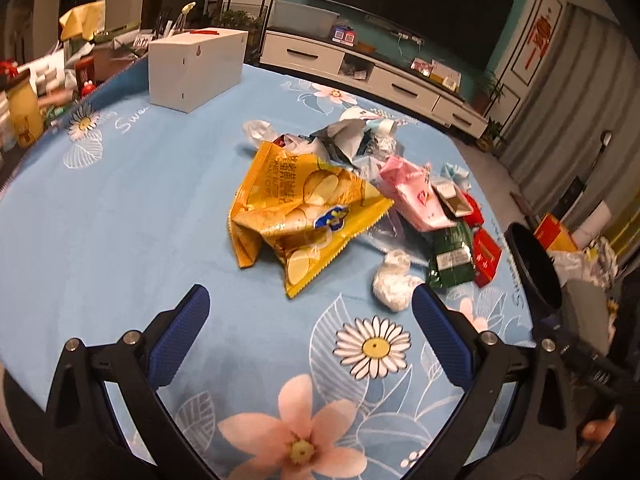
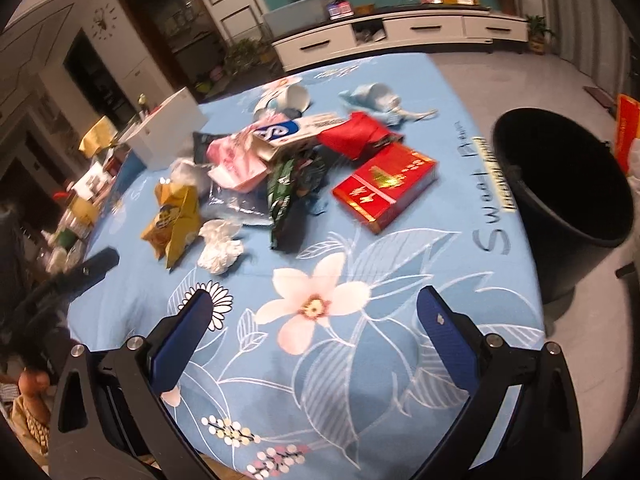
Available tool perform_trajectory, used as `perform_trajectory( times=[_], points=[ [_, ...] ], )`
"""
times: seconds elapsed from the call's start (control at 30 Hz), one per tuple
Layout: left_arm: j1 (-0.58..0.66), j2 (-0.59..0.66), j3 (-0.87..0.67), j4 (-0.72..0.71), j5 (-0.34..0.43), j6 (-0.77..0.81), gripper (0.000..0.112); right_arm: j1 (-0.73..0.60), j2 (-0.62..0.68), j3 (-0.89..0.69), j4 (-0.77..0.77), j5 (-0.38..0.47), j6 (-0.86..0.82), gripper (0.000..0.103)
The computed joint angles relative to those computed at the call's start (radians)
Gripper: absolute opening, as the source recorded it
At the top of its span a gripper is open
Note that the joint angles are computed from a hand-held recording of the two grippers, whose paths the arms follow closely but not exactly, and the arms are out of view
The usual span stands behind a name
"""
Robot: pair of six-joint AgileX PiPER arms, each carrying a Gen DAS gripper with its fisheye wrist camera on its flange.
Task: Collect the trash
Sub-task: 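Grasp the yellow chip bag with the left tool while the right tool grasps the green wrapper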
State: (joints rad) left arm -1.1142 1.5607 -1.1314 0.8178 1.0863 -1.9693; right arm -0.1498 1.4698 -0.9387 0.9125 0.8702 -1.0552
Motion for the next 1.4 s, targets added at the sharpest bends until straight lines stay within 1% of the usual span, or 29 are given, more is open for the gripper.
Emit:
perform_trajectory(
  times=[0.07, 0.1, 0.13, 0.23, 0.4, 0.47, 0.5, 0.53, 0.6, 0.63, 0.67, 0.7, 0.73, 0.77, 0.8, 0.83, 0.93, 1.0, 1.07, 1.13, 1.23, 1.4],
  points=[
    [0.012, 0.008, 0.001, 0.024, 0.003, 0.005, 0.1, 0.023, 0.023, -0.02, -0.032, 0.009, 0.035, 0.095],
    [0.025, 0.03, -0.015, 0.026, 0.024, 0.035, 0.1, 0.038, 0.038, -0.038, -0.067, 0.009, 0.07, 0.092],
    [0.037, 0.044, -0.023, 0.022, 0.028, 0.058, 0.1, 0.053, 0.051, -0.049, -0.072, -0.001, 0.08, 0.09],
    [0.105, 0.043, -0.001, 0.01, -0.057, 0.114, 0.091, 0.1, 0.102, -0.103, -0.101, -0.02, 0.132, 0.084],
    [0.191, 0.071, -0.011, 0.005, -0.135, 0.234, 0.09, 0.17, 0.194, -0.199, -0.096, -0.06, 0.175, 0.078],
    [0.221, 0.079, -0.006, 0.001, -0.168, 0.264, 0.09, 0.203, 0.236, -0.24, -0.104, -0.081, 0.193, 0.074],
    [0.24, 0.08, 0.0, -0.005, -0.19, 0.277, 0.089, 0.213, 0.256, -0.256, -0.099, -0.082, 0.197, 0.071],
    [0.265, 0.079, 0.012, -0.011, -0.226, 0.288, 0.085, 0.223, 0.275, -0.274, -0.107, -0.083, 0.211, 0.067],
    [0.295, 0.083, 0.027, -0.014, -0.26, 0.294, 0.079, 0.239, 0.316, -0.313, -0.125, -0.073, 0.243, 0.063],
    [0.308, 0.081, 0.038, -0.017, -0.283, 0.297, 0.072, 0.246, 0.328, -0.323, -0.133, -0.074, 0.254, 0.06],
    [0.314, 0.079, 0.047, -0.015, -0.298, 0.297, 0.067, 0.251, 0.339, -0.332, -0.137, -0.075, 0.258, 0.058],
    [0.32, 0.083, 0.047, -0.014, -0.303, 0.31, 0.064, 0.255, 0.345, -0.336, -0.14, -0.077, 0.26, 0.054],
    [0.322, 0.085, 0.047, -0.013, -0.304, 0.316, 0.054, 0.259, 0.352, -0.343, -0.146, -0.079, 0.265, 0.047],
    [0.322, 0.086, 0.048, -0.01, -0.302, 0.315, 0.051, 0.26, 0.355, -0.342, -0.149, -0.078, 0.267, 0.044],
    [0.323, 0.083, 0.055, -0.003, -0.308, 0.308, 0.05, 0.262, 0.356, -0.342, -0.146, -0.077, 0.266, 0.037],
    [0.319, 0.079, 0.062, 0.005, -0.31, 0.294, 0.042, 0.261, 0.357, -0.34, -0.146, -0.074, 0.264, 0.027],
    [0.305, 0.057, 0.091, 0.027, -0.32, 0.243, 0.037, 0.255, 0.346, -0.323, -0.135, -0.075, 0.247, 0.015],
    [0.288, 0.044, 0.103, 0.037, -0.316, 0.219, 0.035, 0.261, 0.329, -0.308, -0.15, -0.097, 0.253, 0.013],
    [0.258, 0.028, 0.11, 0.044, -0.295, 0.194, 0.035, 0.246, 0.306, -0.29, -0.134, -0.084, 0.236, 0.012],
    [0.225, 0.006, 0.113, 0.054, -0.268, 0.172, 0.035, 0.235, 0.262, -0.26, -0.14, -0.09, 0.23, 0.011],
    [0.172, -0.026, 0.109, 0.072, -0.215, 0.142, 0.035, 0.201, 0.211, -0.233, -0.116, -0.053, 0.195, 0.011],
    [0.092, -0.056, 0.068, 0.112, -0.13, 0.118, 0.035, 0.109, 0.127, -0.198, -0.067, 0.034, 0.143, 0.011]
  ],
)
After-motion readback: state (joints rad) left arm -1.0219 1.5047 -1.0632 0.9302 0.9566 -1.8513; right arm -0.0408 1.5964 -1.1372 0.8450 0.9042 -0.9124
